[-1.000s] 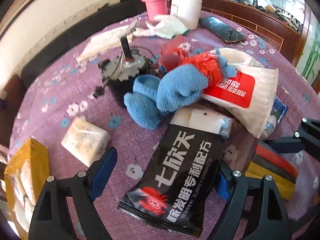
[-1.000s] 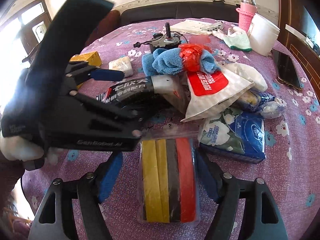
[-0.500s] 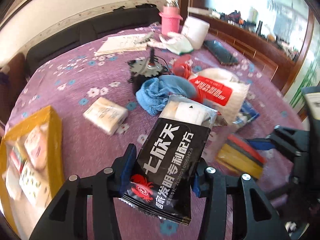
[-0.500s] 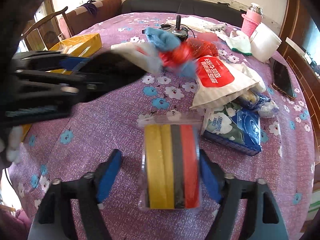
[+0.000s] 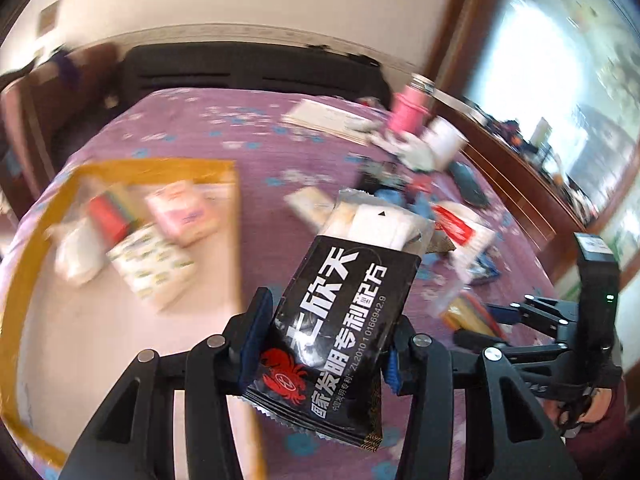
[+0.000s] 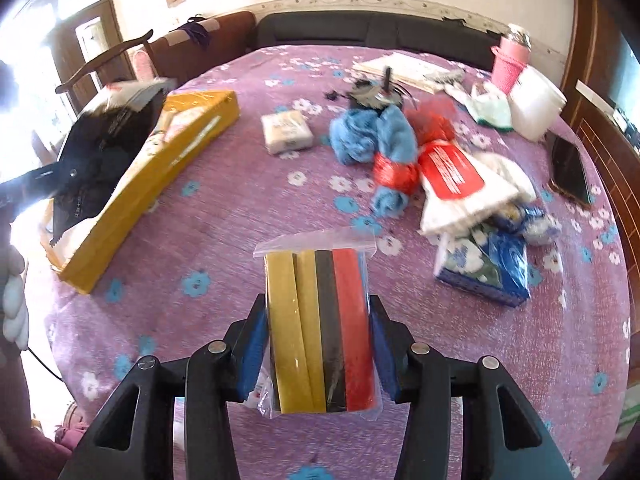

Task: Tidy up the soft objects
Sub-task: 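Drop the black sachet and the sponge strips into the tray with both grippers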

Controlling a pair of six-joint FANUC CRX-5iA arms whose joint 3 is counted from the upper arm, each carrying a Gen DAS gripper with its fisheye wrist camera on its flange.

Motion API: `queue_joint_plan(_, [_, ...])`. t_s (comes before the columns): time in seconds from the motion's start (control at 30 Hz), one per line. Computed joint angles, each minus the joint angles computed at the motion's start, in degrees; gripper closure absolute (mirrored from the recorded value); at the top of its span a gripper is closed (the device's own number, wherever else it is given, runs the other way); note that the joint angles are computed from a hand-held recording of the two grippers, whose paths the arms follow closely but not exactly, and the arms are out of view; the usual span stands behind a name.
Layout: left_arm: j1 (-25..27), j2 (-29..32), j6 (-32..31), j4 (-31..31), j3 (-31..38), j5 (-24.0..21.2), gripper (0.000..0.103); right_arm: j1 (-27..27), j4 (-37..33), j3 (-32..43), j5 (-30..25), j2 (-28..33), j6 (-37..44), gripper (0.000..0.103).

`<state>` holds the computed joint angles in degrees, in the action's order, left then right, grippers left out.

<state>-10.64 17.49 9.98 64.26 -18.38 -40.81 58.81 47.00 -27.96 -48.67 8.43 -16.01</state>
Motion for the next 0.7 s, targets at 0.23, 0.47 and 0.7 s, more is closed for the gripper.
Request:
queue_joint_plan(0.23, [5.87, 1.02, 7.71, -2.29, 0.91, 3.9, 0.056, -1.85, 2.59, 4.78, 3.71, 2.94, 3.7, 0.052])
queue_joint_plan(0.47, [9.35, 4.08, 16.13, -9.9, 6.3, 4.98, 0.056, -3.62, 0.59, 15.14, 4.72, 9.55, 14.05, 0.052])
queue_joint_plan(0.7, [10.98, 9.93, 27.25, -22.13, 16.86, 2.05, 0.056, -5.64, -4.92, 26.41, 5.82, 16.59, 24.85, 0.052])
